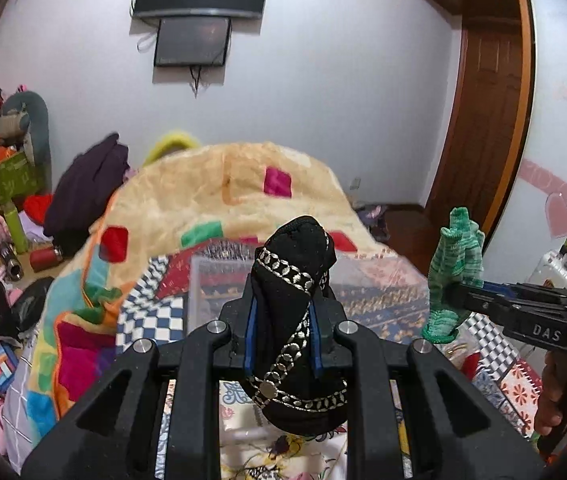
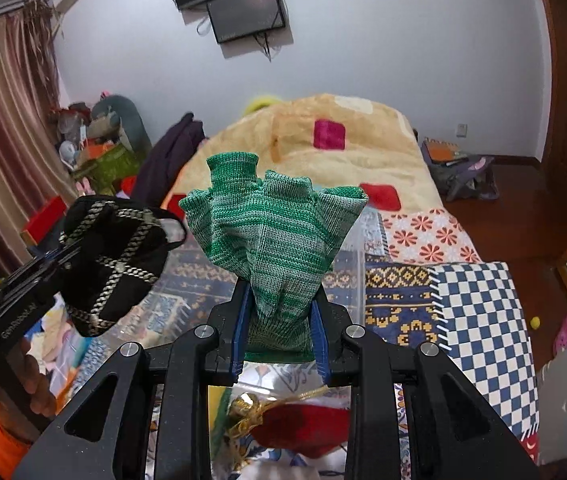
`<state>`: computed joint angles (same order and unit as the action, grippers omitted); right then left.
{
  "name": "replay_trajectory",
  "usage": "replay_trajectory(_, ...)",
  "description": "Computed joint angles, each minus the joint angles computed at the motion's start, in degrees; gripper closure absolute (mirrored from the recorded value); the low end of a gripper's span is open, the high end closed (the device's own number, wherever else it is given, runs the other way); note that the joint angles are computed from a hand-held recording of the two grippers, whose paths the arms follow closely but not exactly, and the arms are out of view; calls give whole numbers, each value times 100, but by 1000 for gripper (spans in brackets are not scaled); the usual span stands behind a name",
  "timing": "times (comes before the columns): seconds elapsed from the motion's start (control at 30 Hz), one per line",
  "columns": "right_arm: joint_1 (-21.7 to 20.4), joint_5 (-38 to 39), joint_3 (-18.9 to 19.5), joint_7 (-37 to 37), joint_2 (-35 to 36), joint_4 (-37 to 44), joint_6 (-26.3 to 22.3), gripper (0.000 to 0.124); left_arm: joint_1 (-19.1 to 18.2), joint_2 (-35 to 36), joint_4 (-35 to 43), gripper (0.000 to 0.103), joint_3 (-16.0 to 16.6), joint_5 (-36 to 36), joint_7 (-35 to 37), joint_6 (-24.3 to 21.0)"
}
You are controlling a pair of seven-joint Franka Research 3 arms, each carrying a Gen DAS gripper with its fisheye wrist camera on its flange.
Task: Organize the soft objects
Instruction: 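Carry the bag and glove over the clear box and open both tools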
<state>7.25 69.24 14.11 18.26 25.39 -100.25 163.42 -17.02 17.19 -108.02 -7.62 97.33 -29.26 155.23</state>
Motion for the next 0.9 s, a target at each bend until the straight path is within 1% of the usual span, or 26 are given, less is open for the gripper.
replay_trajectory(0.1,190,-594,-178,508,148,89,-16,99,36,323,276,83,26,-533,573,117)
replay_trajectory(0.27,324,-1556,-320,1330,318,174,-83,99,4,675,540,83,175,-1429,1425,403)
replay_trajectory(0.33,296,-1810,-305,1566,356,193,-135,99,-46,765,598,83,238,-1786,1778,442)
replay_trajectory(0.47,232,-2154,-252,1849,365,185,-180,97,-214,824,629,82,394,-2175,2160,472)
replay_trajectory(0.53,167,-2209,-193,1892,331,145,-196,89,-293,797,605,77,469,-2237,2191,487)
replay_trajectory(0.57,140,-2213,-162,1894,320,137,-181,86,-326,771,579,75,503,-2228,2165,508)
replay_trajectory(0.63,11,-2053,-13,1717,251,55,-82,76,-376,705,516,67,564,-2141,2035,568)
replay_trajectory(0.67,-67,-1921,75,1577,214,16,-32,74,-402,654,472,65,589,-2059,1933,584)
replay_trajectory(0.73,-225,-1549,255,1208,97,-88,82,67,-442,552,396,56,601,-1886,1741,550)
replay_trajectory(0.8,-334,-1157,369,832,-37,-189,173,64,-479,394,286,51,600,-1531,1393,518)
replay_trajectory(0.83,-398,-904,427,589,-118,-249,197,61,-481,306,228,46,570,-1361,1246,471)
replay_trajectory(0.87,-406,-717,430,426,-170,-273,202,60,-464,235,184,44,519,-1260,1170,396)
replay_trajectory(0.9,-481,-389,491,113,-273,-357,221,57,-466,143,121,40,468,-1129,1056,277)
